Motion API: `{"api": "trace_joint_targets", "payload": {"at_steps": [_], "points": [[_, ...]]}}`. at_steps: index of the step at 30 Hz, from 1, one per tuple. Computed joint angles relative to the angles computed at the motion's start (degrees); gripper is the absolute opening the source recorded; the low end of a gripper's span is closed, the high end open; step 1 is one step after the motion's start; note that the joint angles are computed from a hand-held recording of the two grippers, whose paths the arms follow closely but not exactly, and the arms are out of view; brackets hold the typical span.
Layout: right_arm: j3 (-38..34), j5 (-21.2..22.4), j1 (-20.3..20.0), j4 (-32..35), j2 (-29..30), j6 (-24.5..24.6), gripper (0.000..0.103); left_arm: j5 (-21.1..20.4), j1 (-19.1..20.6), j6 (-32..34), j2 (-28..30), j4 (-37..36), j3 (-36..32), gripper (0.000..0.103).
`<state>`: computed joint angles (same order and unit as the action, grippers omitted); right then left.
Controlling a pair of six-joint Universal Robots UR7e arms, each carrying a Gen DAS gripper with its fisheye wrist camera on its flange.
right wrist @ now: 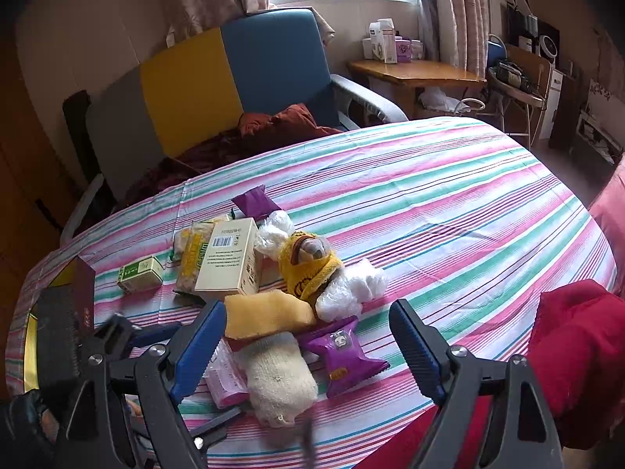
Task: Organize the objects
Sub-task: 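Grasp the pink hair clip with the left tool while the right tool grasps the knitted sock bundle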
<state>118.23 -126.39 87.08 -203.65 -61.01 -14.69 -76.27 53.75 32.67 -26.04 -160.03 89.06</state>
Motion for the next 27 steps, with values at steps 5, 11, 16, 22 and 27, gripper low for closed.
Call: {"api": "trace_joint_targets", "payload": {"at_steps": [5,11,16,22,27], "points": [[-0.1,2.1,-0.4,5.7,-1.0,2.1,0.087,-2.0,1.5,-3.2,-1.5,1.7,1.5,0.065],[-2.3,1.8,1.2,16.7,0.2,0.7,0.087,-1.0,2.6,-6.9,-6.0,-1.7,7.4,0.065],[-5.7,-2.4,3.1,26.3,3.8,-0.7,0.086,-0.2,3.4,-8.6,-9.0,-3.8,11.7,0.065],[-8.3,-9.4,4.3,27.2,7.3,1.0,0.086,-0.5,4.1,-9.9,-12.9,-6.5,16.8,0.065],[-9.9,-13.8,4.3,30.3,8.2,3.5,0.086,-1.5,4.0,-10.4,-15.8,-9.1,20.3,0.065]]}}
